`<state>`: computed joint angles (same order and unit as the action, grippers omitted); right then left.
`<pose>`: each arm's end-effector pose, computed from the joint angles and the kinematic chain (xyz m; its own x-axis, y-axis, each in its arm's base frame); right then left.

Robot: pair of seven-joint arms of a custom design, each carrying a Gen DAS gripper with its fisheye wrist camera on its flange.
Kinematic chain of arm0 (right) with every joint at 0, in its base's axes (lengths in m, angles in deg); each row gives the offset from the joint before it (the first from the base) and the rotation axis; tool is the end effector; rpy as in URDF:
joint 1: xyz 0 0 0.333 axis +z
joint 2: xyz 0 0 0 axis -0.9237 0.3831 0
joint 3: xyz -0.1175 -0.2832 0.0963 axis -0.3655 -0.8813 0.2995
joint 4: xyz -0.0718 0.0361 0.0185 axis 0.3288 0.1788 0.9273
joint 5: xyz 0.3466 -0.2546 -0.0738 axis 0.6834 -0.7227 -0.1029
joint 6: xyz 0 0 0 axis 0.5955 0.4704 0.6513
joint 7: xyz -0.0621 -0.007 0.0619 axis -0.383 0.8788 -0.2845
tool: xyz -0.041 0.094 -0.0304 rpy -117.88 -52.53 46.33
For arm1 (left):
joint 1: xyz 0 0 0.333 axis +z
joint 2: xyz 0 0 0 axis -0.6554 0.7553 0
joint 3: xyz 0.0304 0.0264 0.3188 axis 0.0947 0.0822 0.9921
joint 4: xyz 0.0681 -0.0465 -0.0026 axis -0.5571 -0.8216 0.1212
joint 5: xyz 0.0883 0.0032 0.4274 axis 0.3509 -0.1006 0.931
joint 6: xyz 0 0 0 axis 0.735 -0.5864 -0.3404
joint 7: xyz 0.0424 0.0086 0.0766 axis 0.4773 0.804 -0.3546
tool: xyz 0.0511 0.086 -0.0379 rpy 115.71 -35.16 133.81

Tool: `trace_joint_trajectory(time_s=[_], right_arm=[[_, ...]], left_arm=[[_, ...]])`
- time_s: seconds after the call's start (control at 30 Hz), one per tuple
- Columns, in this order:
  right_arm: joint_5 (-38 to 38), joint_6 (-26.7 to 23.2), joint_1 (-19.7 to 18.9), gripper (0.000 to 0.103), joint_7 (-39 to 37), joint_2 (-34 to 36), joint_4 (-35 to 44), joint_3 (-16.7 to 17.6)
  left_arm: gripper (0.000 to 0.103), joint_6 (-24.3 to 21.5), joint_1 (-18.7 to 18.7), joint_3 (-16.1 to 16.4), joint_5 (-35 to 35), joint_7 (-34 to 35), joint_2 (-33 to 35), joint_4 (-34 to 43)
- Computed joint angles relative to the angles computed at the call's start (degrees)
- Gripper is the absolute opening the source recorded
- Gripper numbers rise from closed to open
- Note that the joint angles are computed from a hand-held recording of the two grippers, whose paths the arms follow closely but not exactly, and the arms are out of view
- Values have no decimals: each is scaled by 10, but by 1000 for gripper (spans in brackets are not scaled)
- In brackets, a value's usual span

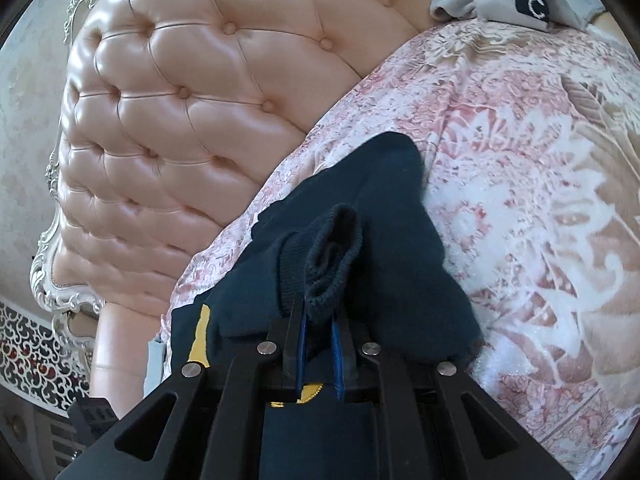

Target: Fold clothes

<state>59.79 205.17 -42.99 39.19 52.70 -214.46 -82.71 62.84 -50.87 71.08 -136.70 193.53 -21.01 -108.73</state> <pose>0.4862 0.1136 0.4679 -0.3339 -0.6450 -0.6874 -0.6205 0.6994 -0.3548 0.5377 -0.1398 0.5125 -0.3506 -0.8037 0.4808 -0.8536 0.0630 -0.5171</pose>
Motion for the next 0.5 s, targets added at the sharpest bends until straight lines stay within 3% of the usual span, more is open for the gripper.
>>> trace_joint_trajectory(time_s=[0.23,0.4,0.5], right_arm=[[-38,-15,-33,11,32,-6,7,31],[41,-21,33,14,-30,2,11,-35],[71,-63,32,29,-60,-12,19,-41]], left_arm=[[103,-7,3,-2,11,-4,3,5],[103,-34,7,5,11,-5,-6,4],[103,-63,12,15,11,5,-21,2]])
